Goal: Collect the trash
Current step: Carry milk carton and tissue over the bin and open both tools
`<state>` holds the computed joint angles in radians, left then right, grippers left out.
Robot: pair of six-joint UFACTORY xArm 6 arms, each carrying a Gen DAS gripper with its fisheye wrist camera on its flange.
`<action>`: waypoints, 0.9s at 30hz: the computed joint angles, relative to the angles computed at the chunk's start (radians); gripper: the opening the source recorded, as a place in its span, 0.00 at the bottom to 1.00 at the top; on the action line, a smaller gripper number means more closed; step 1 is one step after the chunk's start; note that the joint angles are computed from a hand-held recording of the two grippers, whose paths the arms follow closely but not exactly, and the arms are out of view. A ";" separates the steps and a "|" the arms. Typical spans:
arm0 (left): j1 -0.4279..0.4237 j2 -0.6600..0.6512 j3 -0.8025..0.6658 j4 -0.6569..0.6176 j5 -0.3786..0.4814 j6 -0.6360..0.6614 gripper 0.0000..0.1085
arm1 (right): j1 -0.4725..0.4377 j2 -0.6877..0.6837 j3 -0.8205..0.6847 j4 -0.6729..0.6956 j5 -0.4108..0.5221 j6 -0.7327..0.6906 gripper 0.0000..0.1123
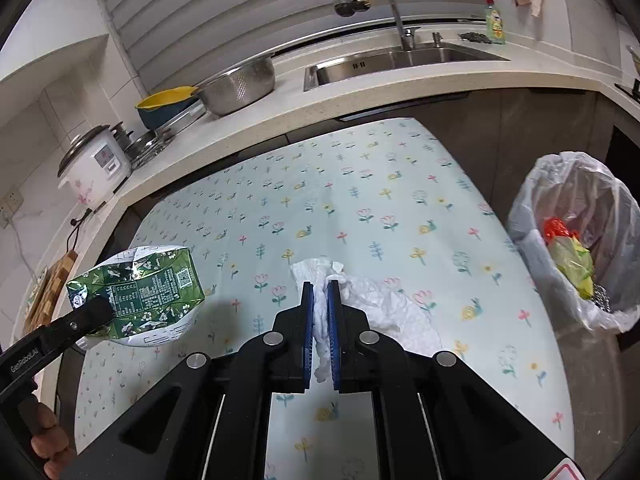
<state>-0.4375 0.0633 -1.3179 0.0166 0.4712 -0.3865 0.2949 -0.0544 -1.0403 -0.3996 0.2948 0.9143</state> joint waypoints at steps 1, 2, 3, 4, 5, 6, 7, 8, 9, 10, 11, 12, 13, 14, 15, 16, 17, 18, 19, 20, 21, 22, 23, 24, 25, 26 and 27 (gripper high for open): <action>-0.017 -0.012 0.009 0.005 0.000 -0.003 0.41 | -0.007 -0.035 0.034 -0.013 -0.005 0.016 0.06; -0.031 -0.022 0.016 0.013 0.001 -0.010 0.41 | -0.016 -0.078 0.073 -0.032 -0.007 0.038 0.06; -0.045 -0.033 0.025 0.022 0.000 -0.016 0.41 | -0.023 -0.112 0.103 -0.046 -0.009 0.052 0.06; -0.063 -0.042 0.030 0.034 0.001 -0.024 0.41 | -0.030 -0.144 0.131 -0.049 -0.011 0.057 0.06; -0.076 -0.047 0.032 0.045 0.003 -0.030 0.41 | -0.037 -0.176 0.158 -0.055 -0.013 0.065 0.06; -0.090 -0.052 0.034 0.055 0.006 -0.038 0.41 | -0.044 -0.209 0.185 -0.060 -0.013 0.071 0.06; -0.105 -0.057 0.035 0.065 0.009 -0.046 0.41 | -0.051 -0.241 0.209 -0.067 -0.013 0.078 0.06; -0.118 -0.060 0.033 0.074 0.013 -0.053 0.41 | -0.057 -0.267 0.230 -0.073 -0.014 0.085 0.06; -0.132 -0.062 0.031 0.085 0.016 -0.061 0.41 | -0.066 -0.298 0.254 -0.073 -0.015 0.086 0.06; -0.145 -0.064 0.029 0.096 0.019 -0.069 0.41 | -0.073 -0.325 0.274 -0.073 -0.016 0.088 0.06; -0.157 -0.066 0.027 0.105 0.021 -0.075 0.41 | -0.080 -0.349 0.293 -0.073 -0.017 0.088 0.06; -0.169 -0.068 0.025 0.115 0.024 -0.083 0.41 | -0.088 -0.377 0.314 -0.068 -0.018 0.084 0.06; -0.182 -0.067 0.020 0.126 0.028 -0.093 0.41 | -0.095 -0.397 0.329 -0.064 -0.018 0.080 0.06; -0.193 -0.065 0.016 0.133 0.030 -0.099 0.41 | -0.102 -0.417 0.344 -0.059 -0.019 0.074 0.06; -0.203 -0.062 0.010 0.140 0.035 -0.102 0.41 | -0.110 -0.437 0.361 -0.049 -0.020 0.066 0.06; -0.213 -0.059 0.004 0.150 0.040 -0.109 0.41 | -0.119 -0.456 0.377 -0.037 -0.020 0.055 0.06; -0.225 -0.054 -0.004 0.159 0.046 -0.115 0.41 | -0.124 -0.469 0.388 -0.028 -0.019 0.047 0.06; -0.234 -0.048 -0.012 0.166 0.052 -0.120 0.41 | -0.131 -0.485 0.400 -0.014 -0.019 0.036 0.06; -0.244 -0.042 -0.021 0.171 0.057 -0.124 0.41 | -0.136 -0.497 0.411 -0.005 -0.019 0.029 0.06; -0.252 -0.039 -0.025 0.178 0.061 -0.129 0.41 | -0.141 -0.508 0.419 0.004 -0.018 0.022 0.06; -0.260 -0.033 -0.034 0.185 0.067 -0.131 0.41 | -0.146 -0.521 0.430 0.016 -0.019 0.012 0.06; -0.268 -0.028 -0.040 0.195 0.072 -0.138 0.41 | -0.150 -0.534 0.440 0.023 -0.018 0.005 0.06; -0.275 -0.021 -0.049 0.201 0.076 -0.141 0.41 | -0.154 -0.544 0.448 0.035 -0.019 -0.006 0.06; -0.281 -0.015 -0.058 0.203 0.081 -0.142 0.41 | -0.160 -0.557 0.458 0.047 -0.020 -0.019 0.06; -0.288 -0.007 -0.068 0.208 0.087 -0.144 0.41 | -0.165 -0.567 0.464 0.054 -0.019 -0.028 0.06; -0.295 -0.002 -0.075 0.214 0.091 -0.146 0.41 | -0.171 -0.577 0.470 0.064 -0.020 -0.039 0.06; -0.299 0.003 -0.083 0.218 0.095 -0.147 0.41 | -0.178 -0.586 0.475 0.074 -0.021 -0.049 0.06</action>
<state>-0.7368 0.0665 -1.4005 0.2342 0.5663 -0.5333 0.1170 -0.6399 -0.5650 -0.3256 0.2736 0.8657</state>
